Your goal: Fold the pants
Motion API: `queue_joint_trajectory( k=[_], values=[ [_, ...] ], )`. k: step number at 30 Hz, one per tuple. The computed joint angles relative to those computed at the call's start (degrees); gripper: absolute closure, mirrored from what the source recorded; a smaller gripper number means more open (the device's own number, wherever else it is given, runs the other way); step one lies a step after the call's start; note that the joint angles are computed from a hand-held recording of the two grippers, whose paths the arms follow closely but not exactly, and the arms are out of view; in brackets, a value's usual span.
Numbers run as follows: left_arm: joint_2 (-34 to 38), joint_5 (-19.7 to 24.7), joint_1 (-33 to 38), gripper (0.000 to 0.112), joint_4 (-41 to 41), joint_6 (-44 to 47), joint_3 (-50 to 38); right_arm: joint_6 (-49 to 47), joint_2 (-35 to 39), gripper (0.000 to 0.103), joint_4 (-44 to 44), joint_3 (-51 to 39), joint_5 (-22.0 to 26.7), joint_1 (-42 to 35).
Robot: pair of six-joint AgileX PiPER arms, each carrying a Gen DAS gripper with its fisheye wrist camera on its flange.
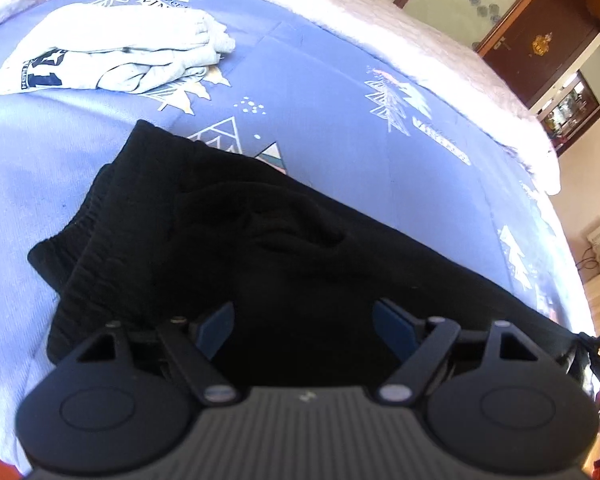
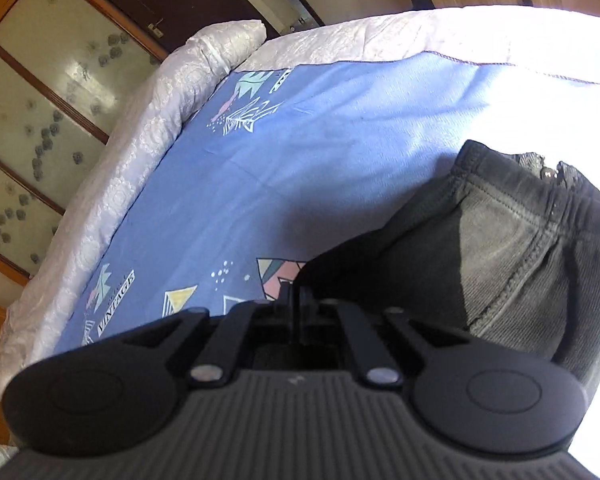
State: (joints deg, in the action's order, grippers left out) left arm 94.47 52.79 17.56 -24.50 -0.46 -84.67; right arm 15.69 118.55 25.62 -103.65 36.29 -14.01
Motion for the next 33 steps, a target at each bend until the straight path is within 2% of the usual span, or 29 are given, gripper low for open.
queue_joint_trajectory(
  k=[2, 4, 5, 8, 10, 14, 15, 16, 18, 21, 25, 30, 33],
  values=[
    [1.35, -0.44, -0.55, 0.033, 1.62, -0.21, -0.24, 2.81, 4.32, 0.098, -5.15, -4.18, 2.73, 1.02],
    [2.88, -1.95, -1.25, 0.033, 3.85, 0.07, 0.53, -1.65, 4.48, 0.100, -2.50, -0.71, -1.43, 1.03],
    [2.39, -4.71, -1.59, 0.033, 3.78, 1.51, 2.23, -3.61, 3.44, 0.099, 0.44, 1.33, -2.70, 0.52],
    [2.56, -4.75, -3.71, 0.028, 7.92, -0.86, 1.38, -16.49, -0.01, 0.090, 15.49, 6.55, -2.03, -3.20],
    [2.85, -3.87, -4.36, 0.027, 9.41, -1.91, 0.47, -27.94, -5.68, 0.083, 26.95, 14.24, -5.26, -5.58],
    [2.66, -2.89, -2.76, 0.027, 6.12, -2.00, 0.07, -50.86, -18.12, 0.078, 49.63, 29.78, -4.91, -14.69],
    [2.61, -2.47, -2.25, 0.027, 5.41, -2.16, 0.01, -56.59, -20.75, 0.069, 54.68, 33.80, -4.73, -17.22],
    [2.29, -2.19, -1.94, 0.027, 4.88, -2.45, 0.26, -62.32, -23.38, 0.053, 59.47, 38.03, -4.78, -19.81],
    [2.02, -1.71, -1.43, 0.027, 4.15, -2.69, 0.23, -70.63, -26.89, 0.038, 66.19, 44.57, -4.62, -24.02],
    [1.79, -0.68, -1.41, 0.027, 4.06, -3.86, -0.27, -70.17, -27.00, 0.038, 64.34, 48.38, -1.44, -28.47],
    [1.19, 0.95, -1.81, 0.027, 3.87, -4.45, -1.08, -71.75, -23.52, 0.038, 67.02, 48.94, -0.23, -27.86],
    [-0.27, 1.73, -2.40, 0.026, 5.69, -5.59, -0.95, -71.18, -17.26, 0.040, 67.72, 42.75, -2.00, -23.44],
    [-0.21, 2.41, -2.13, 0.026, 6.19, -6.98, -1.15, -75.56, -14.43, 0.041, 69.79, 39.22, -7.52, -19.84]
  ],
)
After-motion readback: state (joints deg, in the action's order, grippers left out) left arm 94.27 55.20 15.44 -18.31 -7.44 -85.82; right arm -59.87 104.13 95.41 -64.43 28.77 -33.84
